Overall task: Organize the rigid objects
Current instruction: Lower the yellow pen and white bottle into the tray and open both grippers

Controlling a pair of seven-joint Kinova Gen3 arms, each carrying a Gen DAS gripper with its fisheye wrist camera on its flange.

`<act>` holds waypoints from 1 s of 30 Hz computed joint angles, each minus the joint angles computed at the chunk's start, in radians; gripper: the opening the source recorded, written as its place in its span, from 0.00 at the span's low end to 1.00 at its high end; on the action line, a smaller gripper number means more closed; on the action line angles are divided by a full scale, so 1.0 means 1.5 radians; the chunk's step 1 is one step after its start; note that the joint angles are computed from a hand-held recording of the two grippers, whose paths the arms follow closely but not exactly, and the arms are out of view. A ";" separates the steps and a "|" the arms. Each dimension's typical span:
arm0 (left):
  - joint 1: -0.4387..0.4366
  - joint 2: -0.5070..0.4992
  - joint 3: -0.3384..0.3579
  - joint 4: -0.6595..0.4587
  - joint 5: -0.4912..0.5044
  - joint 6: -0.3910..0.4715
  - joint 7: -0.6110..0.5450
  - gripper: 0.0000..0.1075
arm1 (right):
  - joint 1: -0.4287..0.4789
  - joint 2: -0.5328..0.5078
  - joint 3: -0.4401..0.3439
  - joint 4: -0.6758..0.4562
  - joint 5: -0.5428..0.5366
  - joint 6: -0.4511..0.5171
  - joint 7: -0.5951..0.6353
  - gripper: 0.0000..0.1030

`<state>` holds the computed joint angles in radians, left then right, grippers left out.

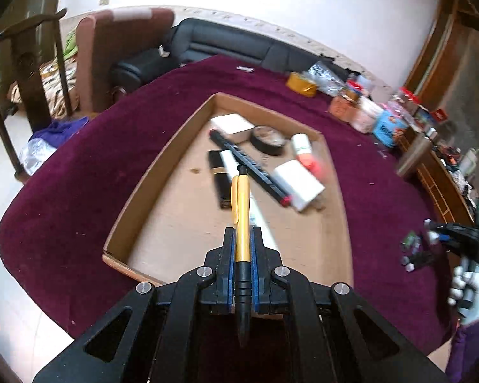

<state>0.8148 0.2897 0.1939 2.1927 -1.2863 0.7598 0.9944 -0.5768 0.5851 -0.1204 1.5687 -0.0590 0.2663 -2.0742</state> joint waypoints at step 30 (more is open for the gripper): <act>0.084 -0.014 0.049 0.044 0.043 0.202 0.150 0.48 | -0.234 0.332 -0.058 -0.661 -0.078 0.454 0.260 0.25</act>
